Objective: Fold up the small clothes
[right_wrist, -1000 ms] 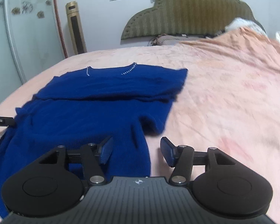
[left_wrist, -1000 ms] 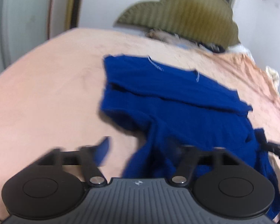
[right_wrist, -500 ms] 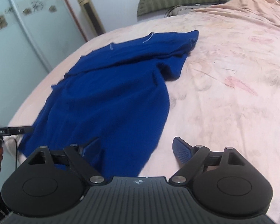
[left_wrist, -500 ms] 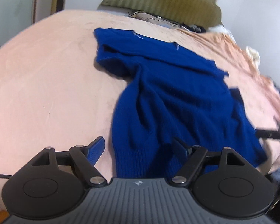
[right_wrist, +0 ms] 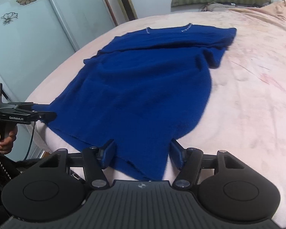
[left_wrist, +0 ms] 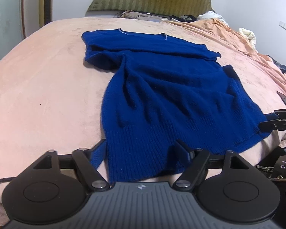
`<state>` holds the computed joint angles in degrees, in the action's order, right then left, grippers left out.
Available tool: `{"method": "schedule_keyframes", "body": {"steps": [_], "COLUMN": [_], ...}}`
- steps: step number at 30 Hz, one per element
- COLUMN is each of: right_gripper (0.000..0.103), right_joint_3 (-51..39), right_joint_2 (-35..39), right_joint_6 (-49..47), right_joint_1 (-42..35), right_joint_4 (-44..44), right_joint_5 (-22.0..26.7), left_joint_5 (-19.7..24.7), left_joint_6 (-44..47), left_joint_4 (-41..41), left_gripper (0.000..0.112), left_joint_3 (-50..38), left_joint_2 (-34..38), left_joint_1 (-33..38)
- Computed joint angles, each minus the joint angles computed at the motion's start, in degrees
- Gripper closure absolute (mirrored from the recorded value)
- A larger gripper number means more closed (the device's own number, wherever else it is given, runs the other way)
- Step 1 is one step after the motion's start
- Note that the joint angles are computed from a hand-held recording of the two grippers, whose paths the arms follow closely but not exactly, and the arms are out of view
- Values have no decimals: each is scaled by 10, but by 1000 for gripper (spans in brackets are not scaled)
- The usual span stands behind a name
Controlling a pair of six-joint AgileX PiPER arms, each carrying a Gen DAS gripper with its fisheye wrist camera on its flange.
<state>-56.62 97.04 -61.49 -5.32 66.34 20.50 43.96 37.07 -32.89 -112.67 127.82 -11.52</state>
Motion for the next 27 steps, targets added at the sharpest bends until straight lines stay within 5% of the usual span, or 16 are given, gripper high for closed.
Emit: {"method": "schedule_keyframes", "body": {"steps": [2, 4, 7, 9, 13, 22, 24, 27], "right_gripper": [51, 74, 85, 86, 87, 87, 87, 87], "right_joint_3": [-5, -12, -19, -21, -14, -1, -4, -14], "right_joint_2": [6, 15, 23, 25, 22, -16, -13, 2], "right_joint_6": [-11, -12, -23, -47, -142, -242, -244, -208], "right_joint_1": [1, -1, -4, -13, -77, -176, -183, -178], "right_joint_4": [22, 39, 52, 78, 190, 271, 272, 255], "right_joint_5": [0, 5, 22, 54, 197, 397, 405, 369], "left_joint_5": [4, 27, 56, 61, 60, 76, 97, 58], "left_joint_6": [-16, -35, -54, -41, 69, 335, 374, 331], "left_joint_4": [6, 1, -7, -31, -153, -436, -485, -445], "left_gripper": [60, 78, 96, 97, 99, 99, 99, 99], "left_joint_3": [-10, -36, -65, -61, -9, 119, 132, 118], "left_joint_2": [4, 16, 29, 28, -4, -103, -107, -102], "left_joint_1": [-2, 0, 3, 5, 25, 88, 104, 97]}}
